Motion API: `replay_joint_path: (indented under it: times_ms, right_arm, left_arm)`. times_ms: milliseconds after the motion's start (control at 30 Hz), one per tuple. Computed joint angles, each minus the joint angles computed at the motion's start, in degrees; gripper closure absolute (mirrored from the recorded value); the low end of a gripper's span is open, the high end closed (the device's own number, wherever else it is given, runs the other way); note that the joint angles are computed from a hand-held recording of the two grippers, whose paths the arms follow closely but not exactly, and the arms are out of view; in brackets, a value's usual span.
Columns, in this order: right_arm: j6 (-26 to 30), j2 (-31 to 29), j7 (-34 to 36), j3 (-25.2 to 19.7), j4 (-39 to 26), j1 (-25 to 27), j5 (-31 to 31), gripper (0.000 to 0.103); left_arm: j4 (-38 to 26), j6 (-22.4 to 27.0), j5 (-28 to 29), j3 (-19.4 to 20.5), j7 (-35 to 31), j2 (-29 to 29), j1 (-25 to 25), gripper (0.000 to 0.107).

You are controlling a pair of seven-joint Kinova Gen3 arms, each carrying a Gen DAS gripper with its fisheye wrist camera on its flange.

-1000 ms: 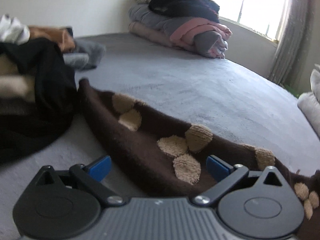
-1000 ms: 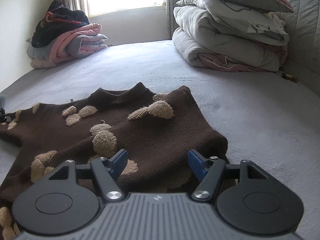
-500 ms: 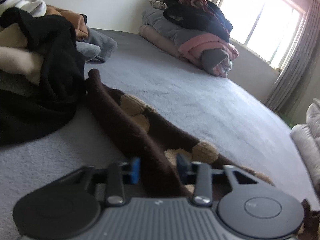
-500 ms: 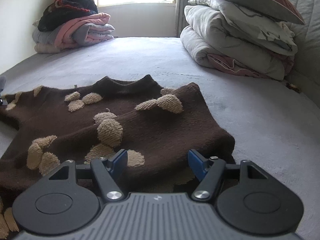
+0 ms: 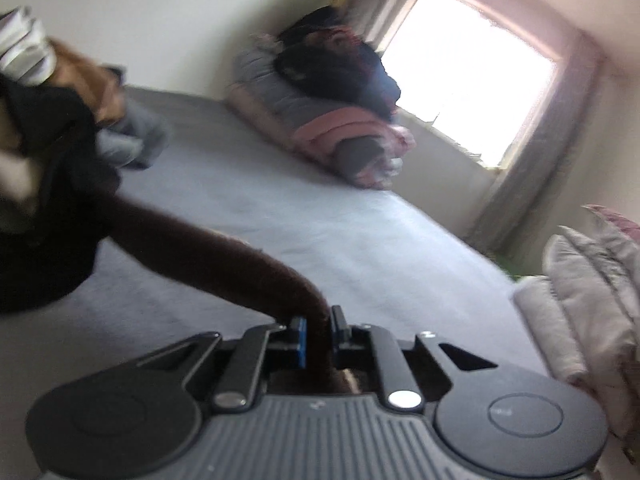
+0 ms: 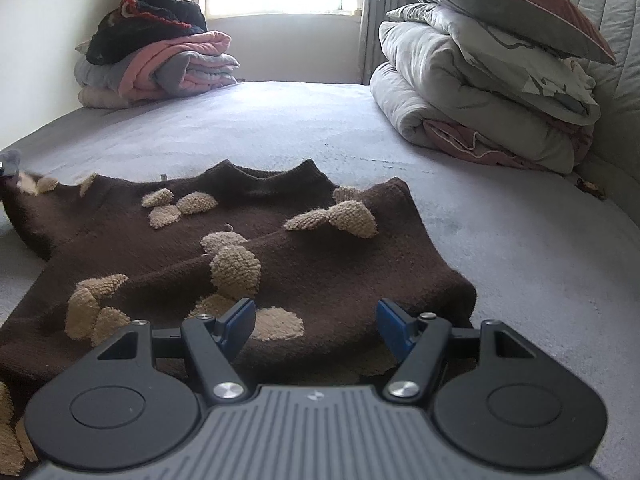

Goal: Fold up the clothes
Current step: 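Grasp the opposite sweater side and sleeve with the left gripper, then carry the held sweater side across the body with the left gripper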

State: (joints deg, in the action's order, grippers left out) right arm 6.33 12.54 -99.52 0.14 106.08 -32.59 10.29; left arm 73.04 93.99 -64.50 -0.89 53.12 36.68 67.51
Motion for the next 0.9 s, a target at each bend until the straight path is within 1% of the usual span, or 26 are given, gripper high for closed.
replay_joint_path:
  times_ms: [133,267,333,533,600,700,800,900]
  right_arm:
    - [-0.40,-0.48,0.55,-1.07,0.35,0.95,-0.63,0.033]
    - [-1.15,-1.12,1.69,-3.36,0.79,3.34,-2.37,0.033]
    - [-1.39,-1.24,2.47,-4.94,0.78,4.98,-3.58,0.033]
    - [-1.88,-1.24,5.93,-11.93,0.58,11.98,-8.40,0.033]
    - [-2.22,-1.35,7.06,-13.71,0.74,13.73,-9.79,0.033]
    - [-2.60,-1.50,8.76,-16.49,0.89,16.38,-11.64,0.033]
    - [-2.83,-1.47,10.58,-20.34,0.89,20.05,-13.63,0.033]
    - [-2.78,-1.28,12.25,-23.84,0.73,23.42,-15.53,0.033]
  left_arm:
    - [-3.14,-1.21,-3.51,-0.04,-5.87,0.98,1.10,0.097]
    - [-5.36,-3.14,-4.19,-0.46,-9.54,1.72,2.07,0.097]
    - [-5.96,-4.02,-3.98,-0.82,-10.39,1.78,2.55,0.097]
    - [-5.99,-6.18,-5.17,-1.77,-8.75,1.19,4.65,0.097]
    - [-5.33,-7.88,-6.56,-1.68,-9.44,0.58,5.21,0.097]
    - [-4.75,-11.25,-8.98,-1.03,-12.17,-0.29,5.86,0.097]
    - [-5.14,-14.90,-10.19,-0.21,-16.38,-0.75,5.98,0.097]
    - [-6.75,-18.66,-10.15,0.42,-22.02,-0.41,5.88,0.097]
